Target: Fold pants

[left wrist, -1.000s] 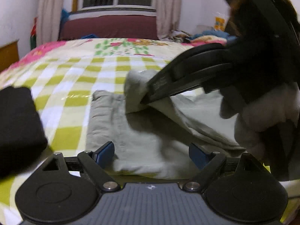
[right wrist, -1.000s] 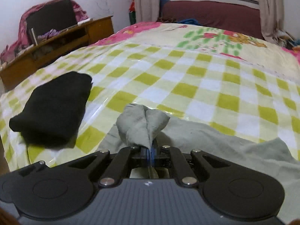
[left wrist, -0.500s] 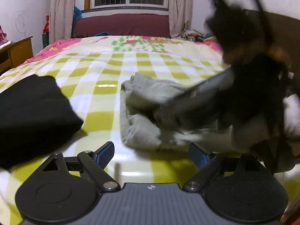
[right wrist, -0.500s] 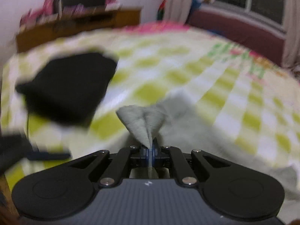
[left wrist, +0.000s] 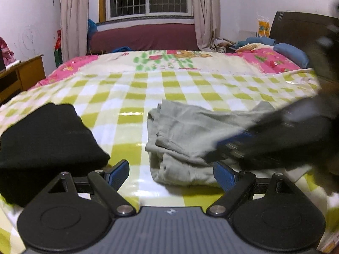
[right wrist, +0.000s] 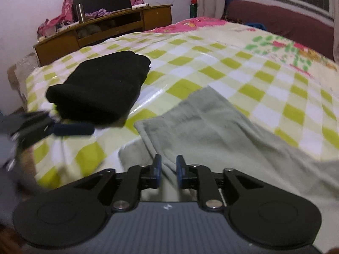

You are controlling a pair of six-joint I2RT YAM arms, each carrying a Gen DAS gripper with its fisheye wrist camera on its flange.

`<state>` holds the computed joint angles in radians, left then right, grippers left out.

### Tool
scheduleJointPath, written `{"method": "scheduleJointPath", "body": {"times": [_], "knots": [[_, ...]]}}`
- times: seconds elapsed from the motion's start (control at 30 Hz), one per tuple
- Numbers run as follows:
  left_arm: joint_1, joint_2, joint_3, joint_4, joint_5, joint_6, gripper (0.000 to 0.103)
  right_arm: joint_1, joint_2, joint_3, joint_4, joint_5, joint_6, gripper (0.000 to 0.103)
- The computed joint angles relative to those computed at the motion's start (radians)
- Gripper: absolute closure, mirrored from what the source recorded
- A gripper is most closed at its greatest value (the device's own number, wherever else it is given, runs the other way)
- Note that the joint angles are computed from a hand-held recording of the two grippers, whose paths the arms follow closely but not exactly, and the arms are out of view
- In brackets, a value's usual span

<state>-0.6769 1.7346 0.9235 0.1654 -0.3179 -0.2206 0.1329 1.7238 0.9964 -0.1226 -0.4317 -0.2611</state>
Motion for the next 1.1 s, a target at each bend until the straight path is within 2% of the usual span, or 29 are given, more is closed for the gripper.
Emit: {"method": "scheduleJointPath", "body": {"times": [0.13, 0.2, 0.3, 0.37, 0.43, 0.47, 0.53, 0.57, 0.67, 0.77, 0.87, 0.97, 1.0, 1.03, 1.07, 1.1], "knots": [[-0.026, 0.040, 0.062, 0.013, -0.014, 0.071, 0.003, -0.153, -0.109, -0.105, 0.002, -0.010, 0.044, 0.077], [-0.039, 0.080, 0.119, -0.002, -0.018, 0.092, 0.003, -0.248, -0.154, -0.162, 0.014, 0.037, 0.023, 0.077], [-0.060, 0.172, 0.238, -0.034, -0.015, 0.127, 0.003, -0.357, -0.205, -0.263, 0.098, 0.173, -0.077, 0.077], [-0.075, 0.243, 0.331, -0.070, -0.007, 0.151, 0.003, -0.436, -0.188, -0.269, 0.120, 0.165, -0.061, 0.076], [-0.093, 0.308, 0.423, -0.117, -0.010, 0.170, 0.003, -0.514, -0.129, -0.223, 0.133, 0.117, 0.045, 0.074], [-0.101, 0.343, 0.471, -0.143, -0.007, 0.181, 0.003, -0.549, -0.079, -0.183, 0.134, 0.087, 0.113, 0.069], [-0.109, 0.414, 0.564, -0.211, 0.001, 0.184, 0.003, -0.612, 0.046, -0.074, 0.080, -0.013, 0.204, 0.065], [-0.110, 0.449, 0.610, -0.254, 0.009, 0.178, 0.003, -0.652, 0.123, 0.001, 0.011, -0.108, 0.235, 0.065], [-0.118, 0.520, 0.712, -0.384, 0.017, 0.170, 0.003, -0.718, 0.235, 0.103, -0.073, -0.296, 0.264, 0.063], [-0.129, 0.499, 0.689, -0.395, 0.013, 0.189, 0.003, -0.797, 0.299, 0.178, -0.226, -0.494, 0.225, 0.063], [-0.140, 0.495, 0.701, -0.412, 0.003, 0.209, 0.003, -0.809, 0.329, 0.199, -0.275, -0.497, 0.166, 0.065], [-0.152, 0.509, 0.735, -0.422, -0.014, 0.224, 0.003, -0.788, 0.386, 0.230, -0.280, -0.587, 0.243, 0.063], [-0.155, 0.514, 0.748, -0.432, -0.011, 0.219, 0.003, -0.772, 0.392, 0.216, -0.247, -0.607, 0.294, 0.067], [-0.158, 0.524, 0.769, -0.448, -0.005, 0.214, 0.003, -0.755, 0.387, 0.196, -0.210, -0.603, 0.340, 0.086], [-0.162, 0.542, 0.800, -0.469, -0.007, 0.215, 0.003, -0.738, 0.390, 0.198, -0.210, -0.588, 0.350, 0.096], [-0.169, 0.555, 0.820, -0.486, -0.017, 0.217, 0.003, -0.737, 0.390, 0.189, -0.182, -0.593, 0.371, 0.096]]}}
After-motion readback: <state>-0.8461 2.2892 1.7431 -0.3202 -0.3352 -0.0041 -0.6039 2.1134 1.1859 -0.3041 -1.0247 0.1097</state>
